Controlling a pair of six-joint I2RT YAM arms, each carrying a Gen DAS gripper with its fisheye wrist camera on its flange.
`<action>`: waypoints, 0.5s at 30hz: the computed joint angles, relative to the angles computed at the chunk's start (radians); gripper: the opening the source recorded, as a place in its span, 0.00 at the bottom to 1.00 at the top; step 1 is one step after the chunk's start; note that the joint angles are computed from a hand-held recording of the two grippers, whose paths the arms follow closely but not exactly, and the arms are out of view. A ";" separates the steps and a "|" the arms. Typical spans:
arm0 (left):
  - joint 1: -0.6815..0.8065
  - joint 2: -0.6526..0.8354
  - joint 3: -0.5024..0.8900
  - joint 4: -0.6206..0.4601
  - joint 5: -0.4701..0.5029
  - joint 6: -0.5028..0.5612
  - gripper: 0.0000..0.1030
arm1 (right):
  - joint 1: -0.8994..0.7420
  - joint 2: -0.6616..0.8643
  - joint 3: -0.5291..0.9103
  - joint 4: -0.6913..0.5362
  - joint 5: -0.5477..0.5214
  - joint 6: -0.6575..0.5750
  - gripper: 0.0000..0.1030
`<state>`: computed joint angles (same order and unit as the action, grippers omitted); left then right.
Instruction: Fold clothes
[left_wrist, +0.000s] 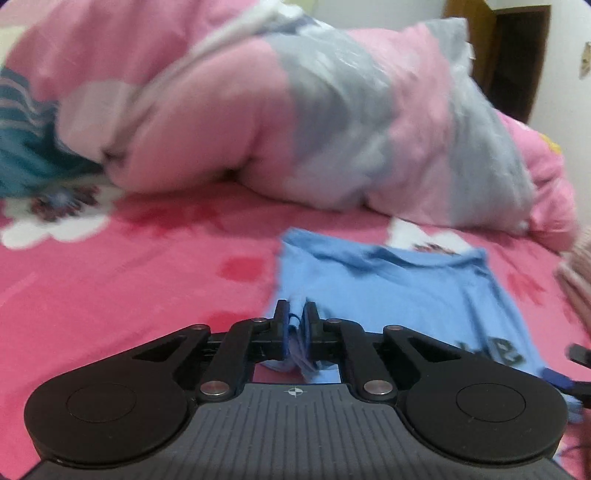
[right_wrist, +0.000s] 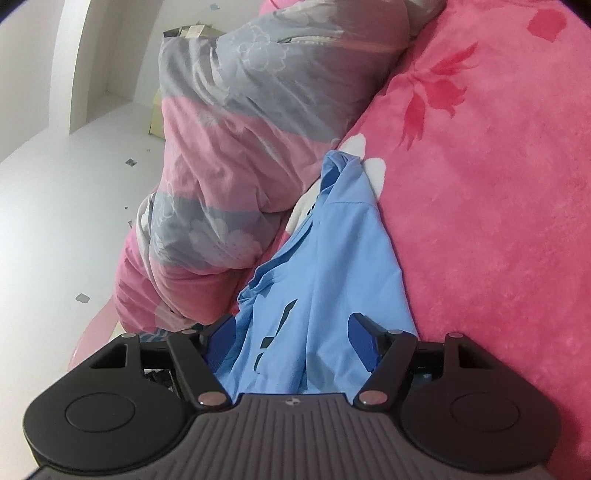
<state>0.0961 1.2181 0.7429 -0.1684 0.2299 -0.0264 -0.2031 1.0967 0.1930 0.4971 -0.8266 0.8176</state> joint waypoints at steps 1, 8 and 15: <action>0.006 0.008 0.006 0.012 -0.024 0.012 0.05 | -0.001 0.001 -0.001 0.000 0.000 -0.005 0.67; 0.051 0.059 0.000 0.168 -0.252 0.084 0.03 | 0.023 -0.020 0.011 -0.052 0.033 -0.053 0.67; 0.140 0.250 0.080 0.152 -0.306 -0.010 0.06 | 0.031 -0.028 0.014 -0.069 0.045 -0.069 0.67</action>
